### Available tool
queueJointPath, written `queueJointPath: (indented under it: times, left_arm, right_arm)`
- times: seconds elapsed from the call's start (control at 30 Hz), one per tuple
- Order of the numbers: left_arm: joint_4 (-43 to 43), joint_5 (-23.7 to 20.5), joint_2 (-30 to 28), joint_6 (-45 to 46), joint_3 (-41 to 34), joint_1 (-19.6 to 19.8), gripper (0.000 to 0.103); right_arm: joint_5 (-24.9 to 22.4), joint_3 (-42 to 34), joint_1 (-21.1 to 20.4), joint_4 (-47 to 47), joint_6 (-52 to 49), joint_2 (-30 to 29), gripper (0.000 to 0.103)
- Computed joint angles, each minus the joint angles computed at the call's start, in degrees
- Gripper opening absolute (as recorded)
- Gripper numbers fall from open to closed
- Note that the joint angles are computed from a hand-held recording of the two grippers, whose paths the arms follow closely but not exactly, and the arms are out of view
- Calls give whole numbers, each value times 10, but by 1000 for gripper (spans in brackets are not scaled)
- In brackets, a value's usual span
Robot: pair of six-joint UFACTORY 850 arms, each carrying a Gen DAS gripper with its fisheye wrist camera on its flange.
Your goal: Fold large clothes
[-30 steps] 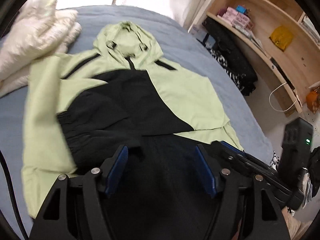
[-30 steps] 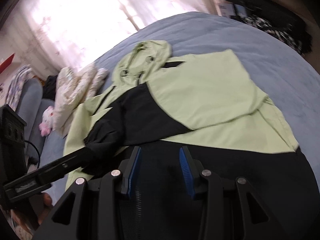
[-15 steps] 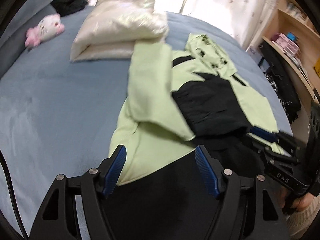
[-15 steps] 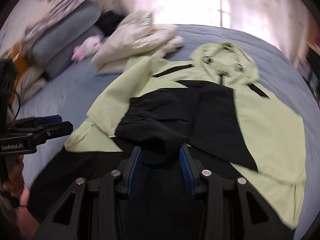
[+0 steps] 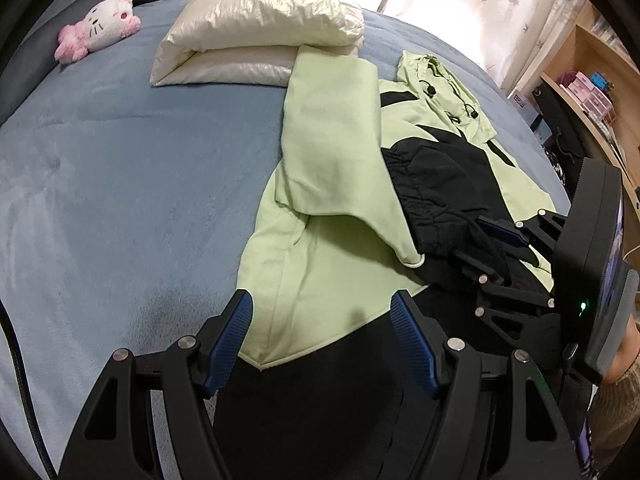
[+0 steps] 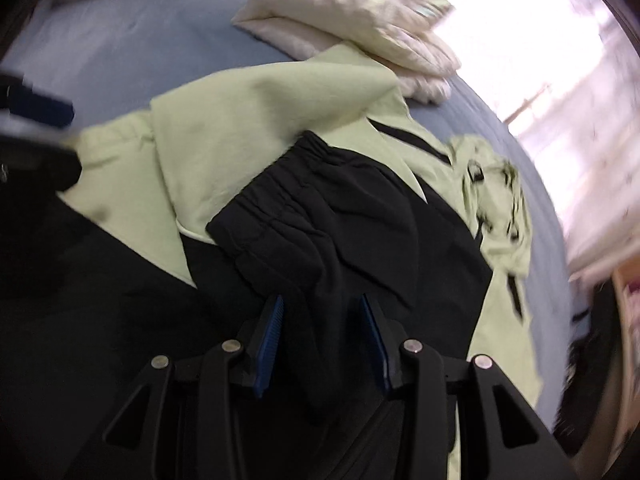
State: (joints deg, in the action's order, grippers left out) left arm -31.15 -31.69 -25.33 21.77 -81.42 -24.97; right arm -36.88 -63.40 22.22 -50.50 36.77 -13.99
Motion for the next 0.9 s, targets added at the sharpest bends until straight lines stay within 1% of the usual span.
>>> queueJointPath:
  times: [0.03,0.07,0.13,0.2,0.3,0.33,0.37,0.4,0.43,0.47,0.5,0.53,0.57,0.6,0.67,0.7,0.73,0.77,0.8,0.83,0.87,0.9]
  left_arm:
    - [2,-2,-3,-5,-2,0,70]
    - [2,-3,-4,-8,-3,0,70]
    - [2,-3,-5,-8,-3,-1,70]
    - [9,3,-3,-12,-3,-5,70]
    - [18,3,-5,-18,-8,-9,70]
    - [15,3,-5,-17,-8,-9,70]
    - [11,1,-6,-15,-9,-10,70]
    - [8,0,-7,-13,-9,-10,70]
    - [7,-2,-7,-12,-9,-10,70]
    - [8,-4,-9,-12,-10,-10,70]
    - [11,-6,-11,-15,-12,-11,70]
    - [14,-8,-12,-15,-13,-12,70]
    - [16,-10,-14,-15,-16,-12,70]
    - [20,-13,-17,-16,-21,-13,70]
    - [32,-20,-27,-24,-38,-14,70]
    - [34,-26,-34,-26,-52,-13,70]
    - [32,-28,-39,-26,-59,-12,70]
    - [30,-35,-50,-28,-79,-10,70]
    - [30,-41,-63,-32,-100,-8,70]
    - [34,-48,-78,-38,-123,-7,70]
    - [41,-54,-97,-50,-152,-5,70]
    - [50,-60,-119,-63,-185,-5,70]
  right_arm:
    - [5,0,0,1,-3,0,13]
    - [4,-3,-1,-2,4,0,9]
    - [26,4,-4,-50,74,21,7]
    - [46,15,-10,-127,194,47,6]
    - [92,41,-54,-186,374,126,5]
    - [107,58,-83,-176,434,163,5]
    - [114,72,-103,-176,490,181,6]
    - [116,86,-125,-152,523,196,6]
    - [115,104,-148,-104,531,210,9]
    - [120,123,-171,-44,515,217,12]
    - [132,143,-191,16,476,217,14]
    - [137,163,-206,76,423,216,22]
    - [130,173,-213,136,367,217,24]
    - [125,184,-222,196,308,220,25]
    - [137,212,-245,316,194,241,25]
    - [148,223,-258,361,155,253,26]
    - [161,231,-271,395,128,263,30]
    - [174,236,-283,423,105,268,37]
    - [188,237,-299,474,61,271,41]
    - [202,237,-312,521,20,270,50]
    - [211,234,-320,545,-2,266,56]
    - [223,229,-329,558,-18,259,57]
